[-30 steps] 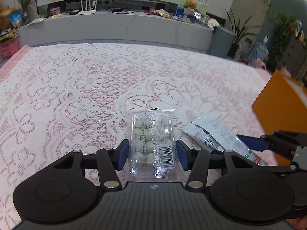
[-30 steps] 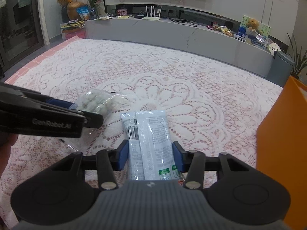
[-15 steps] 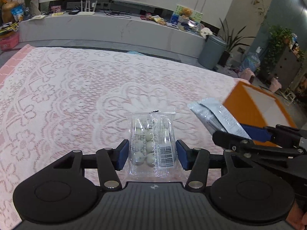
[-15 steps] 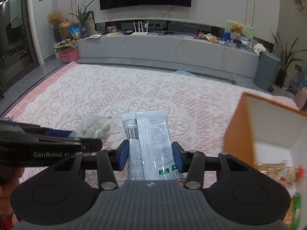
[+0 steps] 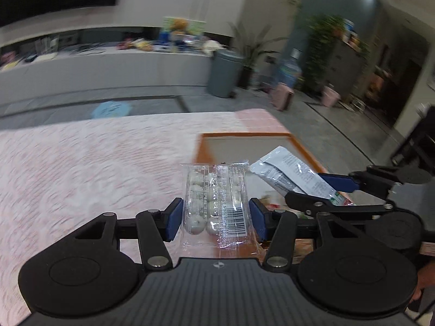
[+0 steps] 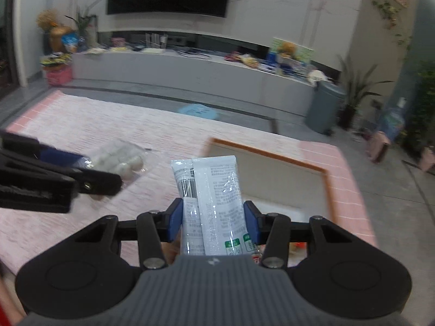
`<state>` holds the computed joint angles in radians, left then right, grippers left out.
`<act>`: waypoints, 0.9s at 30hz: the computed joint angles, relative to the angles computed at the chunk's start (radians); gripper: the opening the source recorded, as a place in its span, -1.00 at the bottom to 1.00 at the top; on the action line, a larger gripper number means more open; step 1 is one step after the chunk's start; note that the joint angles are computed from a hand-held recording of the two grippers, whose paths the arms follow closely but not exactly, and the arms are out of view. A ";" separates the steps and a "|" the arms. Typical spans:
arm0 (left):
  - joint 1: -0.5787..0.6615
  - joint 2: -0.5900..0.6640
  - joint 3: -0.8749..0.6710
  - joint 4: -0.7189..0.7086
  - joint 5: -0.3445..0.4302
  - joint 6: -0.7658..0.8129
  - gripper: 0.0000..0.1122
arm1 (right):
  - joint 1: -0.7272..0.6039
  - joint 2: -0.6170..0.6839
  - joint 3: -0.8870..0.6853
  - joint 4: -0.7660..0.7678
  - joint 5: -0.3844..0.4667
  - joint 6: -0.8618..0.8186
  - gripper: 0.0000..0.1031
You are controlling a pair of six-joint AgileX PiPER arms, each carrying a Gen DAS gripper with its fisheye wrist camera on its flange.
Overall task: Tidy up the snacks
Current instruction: 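Carry both items over the orange box and open both tools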
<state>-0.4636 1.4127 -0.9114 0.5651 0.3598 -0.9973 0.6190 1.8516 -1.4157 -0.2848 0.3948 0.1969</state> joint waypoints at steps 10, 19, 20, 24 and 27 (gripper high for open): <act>-0.059 0.336 -0.329 -0.327 0.070 0.472 0.06 | -0.176 0.030 0.060 0.126 0.031 -0.202 -0.10; -0.085 0.500 -0.493 -0.320 0.209 0.551 0.06 | -0.200 0.134 -0.039 0.238 0.097 -0.380 -0.09; -0.086 0.508 -0.500 -0.313 0.215 0.555 0.06 | -0.201 0.145 -0.051 0.239 0.107 -0.387 -0.09; -0.107 0.537 -0.532 -0.264 0.246 0.540 0.07 | -0.205 0.158 -0.061 0.259 0.121 -0.426 -0.08; -0.128 0.554 -0.561 -0.231 0.289 0.518 0.09 | -0.212 0.168 -0.080 0.281 0.145 -0.464 -0.07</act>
<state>-0.5921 1.9669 -1.4722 0.3342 0.6492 -0.4796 0.4065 2.0193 -1.4957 -0.0037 0.5401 -0.2673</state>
